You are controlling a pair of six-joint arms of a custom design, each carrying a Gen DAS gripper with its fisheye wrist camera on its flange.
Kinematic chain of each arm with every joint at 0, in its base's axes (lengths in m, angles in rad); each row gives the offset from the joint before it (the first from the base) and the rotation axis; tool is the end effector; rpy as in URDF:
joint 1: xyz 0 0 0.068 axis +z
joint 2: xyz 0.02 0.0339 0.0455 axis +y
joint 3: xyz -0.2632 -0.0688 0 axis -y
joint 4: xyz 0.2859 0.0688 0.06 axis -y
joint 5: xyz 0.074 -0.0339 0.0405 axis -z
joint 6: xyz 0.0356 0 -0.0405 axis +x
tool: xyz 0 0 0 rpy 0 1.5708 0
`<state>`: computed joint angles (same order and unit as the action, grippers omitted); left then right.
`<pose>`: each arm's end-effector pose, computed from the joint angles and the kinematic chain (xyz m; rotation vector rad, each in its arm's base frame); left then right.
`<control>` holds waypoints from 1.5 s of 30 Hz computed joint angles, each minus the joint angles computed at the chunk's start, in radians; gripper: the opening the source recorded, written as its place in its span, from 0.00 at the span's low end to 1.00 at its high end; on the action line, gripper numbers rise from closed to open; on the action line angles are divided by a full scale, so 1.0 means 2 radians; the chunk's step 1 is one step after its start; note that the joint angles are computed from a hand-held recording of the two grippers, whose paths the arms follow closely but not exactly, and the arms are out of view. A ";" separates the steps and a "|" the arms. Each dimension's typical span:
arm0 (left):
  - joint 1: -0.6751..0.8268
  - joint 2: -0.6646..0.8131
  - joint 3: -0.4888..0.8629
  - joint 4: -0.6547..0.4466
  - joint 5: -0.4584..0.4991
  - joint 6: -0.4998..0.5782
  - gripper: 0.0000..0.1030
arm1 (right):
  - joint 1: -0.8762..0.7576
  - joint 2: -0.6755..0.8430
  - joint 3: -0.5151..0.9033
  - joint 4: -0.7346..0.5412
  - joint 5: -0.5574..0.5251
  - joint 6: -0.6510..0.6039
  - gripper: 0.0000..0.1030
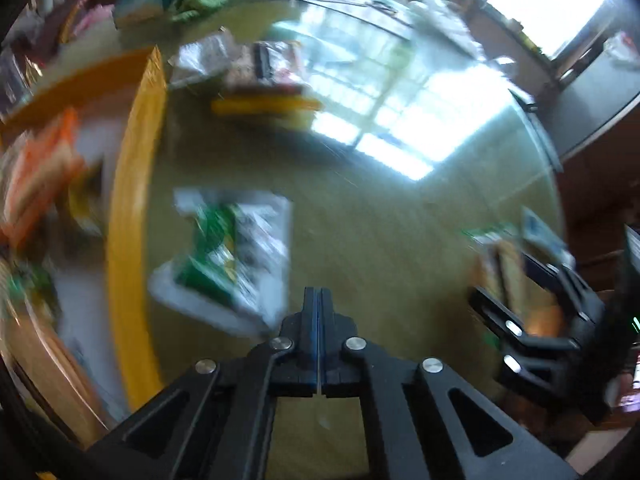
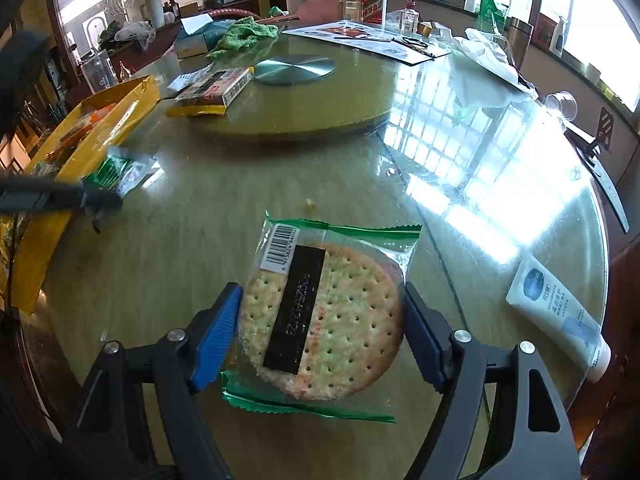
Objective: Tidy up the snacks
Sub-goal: 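Grasp the green-and-white granule packet on the table with the left tool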
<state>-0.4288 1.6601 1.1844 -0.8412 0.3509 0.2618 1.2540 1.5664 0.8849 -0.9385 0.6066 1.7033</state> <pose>0.3151 -0.1575 0.1941 1.0329 2.6795 -0.5377 0.1045 0.2537 0.1401 0.5465 2.4792 -0.1353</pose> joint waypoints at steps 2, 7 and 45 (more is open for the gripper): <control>0.008 -0.032 -0.016 0.004 0.014 0.003 0.04 | 0.000 0.002 0.001 -0.001 0.000 0.001 0.76; 0.006 -0.067 -0.013 0.054 -0.054 -0.022 0.69 | -0.001 0.006 0.003 -0.003 -0.003 0.003 0.76; 0.146 -0.132 -0.063 -0.037 0.133 0.036 0.23 | 0.004 0.001 0.006 0.021 0.014 -0.014 0.75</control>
<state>-0.1370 1.3952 1.0580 -0.9143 0.6162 0.3343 1.2625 1.5693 0.8962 -0.8970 0.6338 1.6746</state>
